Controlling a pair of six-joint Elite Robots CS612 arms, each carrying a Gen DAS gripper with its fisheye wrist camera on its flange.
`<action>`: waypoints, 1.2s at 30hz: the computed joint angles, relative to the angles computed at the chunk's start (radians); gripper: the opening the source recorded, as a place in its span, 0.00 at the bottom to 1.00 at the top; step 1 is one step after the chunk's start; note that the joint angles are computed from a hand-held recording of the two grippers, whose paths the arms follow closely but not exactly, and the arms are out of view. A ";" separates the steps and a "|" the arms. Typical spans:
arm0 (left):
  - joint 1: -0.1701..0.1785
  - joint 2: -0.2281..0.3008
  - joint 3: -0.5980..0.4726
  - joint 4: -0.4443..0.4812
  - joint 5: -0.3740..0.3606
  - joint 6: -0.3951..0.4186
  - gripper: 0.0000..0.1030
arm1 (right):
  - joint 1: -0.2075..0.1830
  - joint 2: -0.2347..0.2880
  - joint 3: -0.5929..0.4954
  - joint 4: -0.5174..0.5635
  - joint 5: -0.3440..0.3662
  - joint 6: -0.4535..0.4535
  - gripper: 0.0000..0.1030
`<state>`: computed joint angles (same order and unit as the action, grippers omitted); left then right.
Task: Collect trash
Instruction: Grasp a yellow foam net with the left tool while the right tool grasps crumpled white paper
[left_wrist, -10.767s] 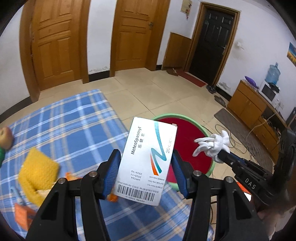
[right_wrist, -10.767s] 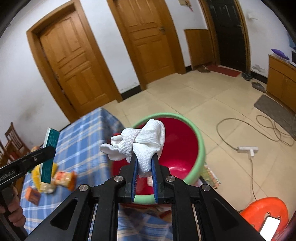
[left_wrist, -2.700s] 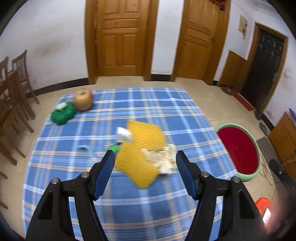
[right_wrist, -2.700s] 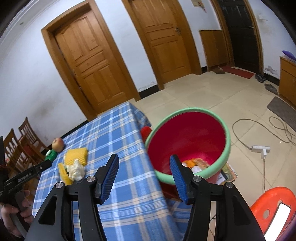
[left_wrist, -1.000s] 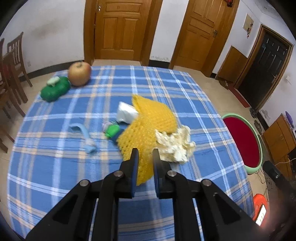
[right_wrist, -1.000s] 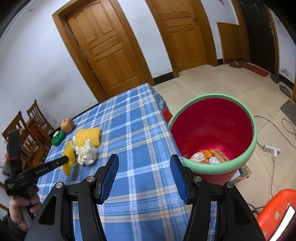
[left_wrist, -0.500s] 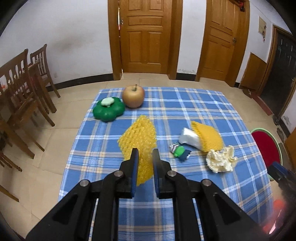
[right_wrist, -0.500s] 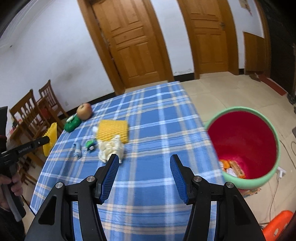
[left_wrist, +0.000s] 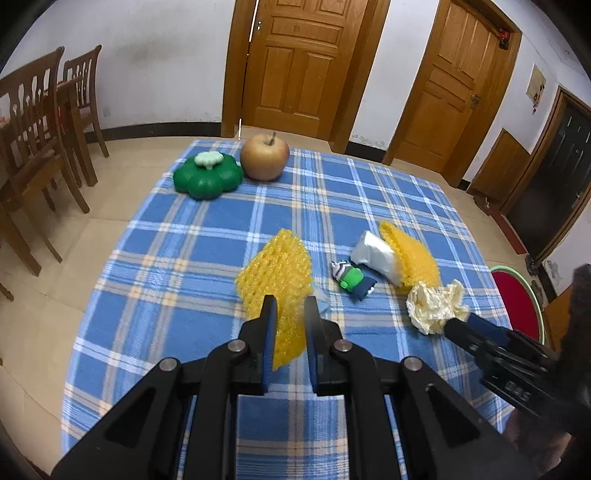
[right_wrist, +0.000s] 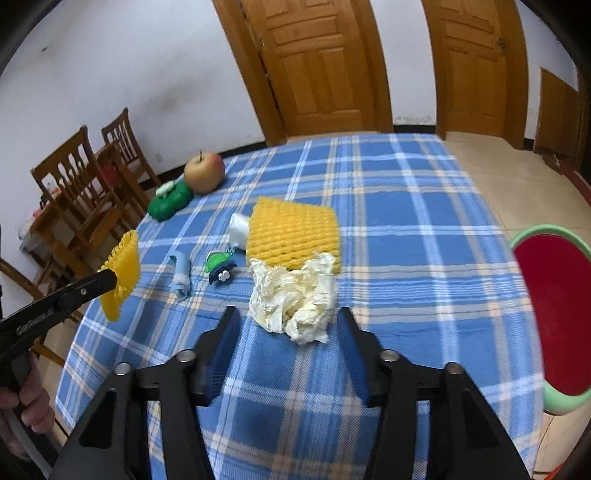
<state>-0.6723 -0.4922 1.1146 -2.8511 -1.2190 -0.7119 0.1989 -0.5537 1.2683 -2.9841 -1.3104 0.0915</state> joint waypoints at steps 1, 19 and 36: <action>0.000 0.002 -0.001 -0.003 -0.004 -0.001 0.13 | 0.000 0.008 -0.013 0.018 0.006 0.001 0.42; -0.017 0.018 -0.027 -0.044 -0.050 0.037 0.13 | -0.035 -0.020 0.089 -0.158 0.099 0.091 0.10; -0.049 0.068 -0.148 -0.080 -0.175 0.172 0.13 | -0.080 -0.114 0.268 -0.349 -0.044 0.196 0.10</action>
<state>-0.7217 -0.4241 0.9669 -2.9307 -1.3942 -0.5397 0.1190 -0.6679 1.5361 -3.3333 -1.3546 0.2879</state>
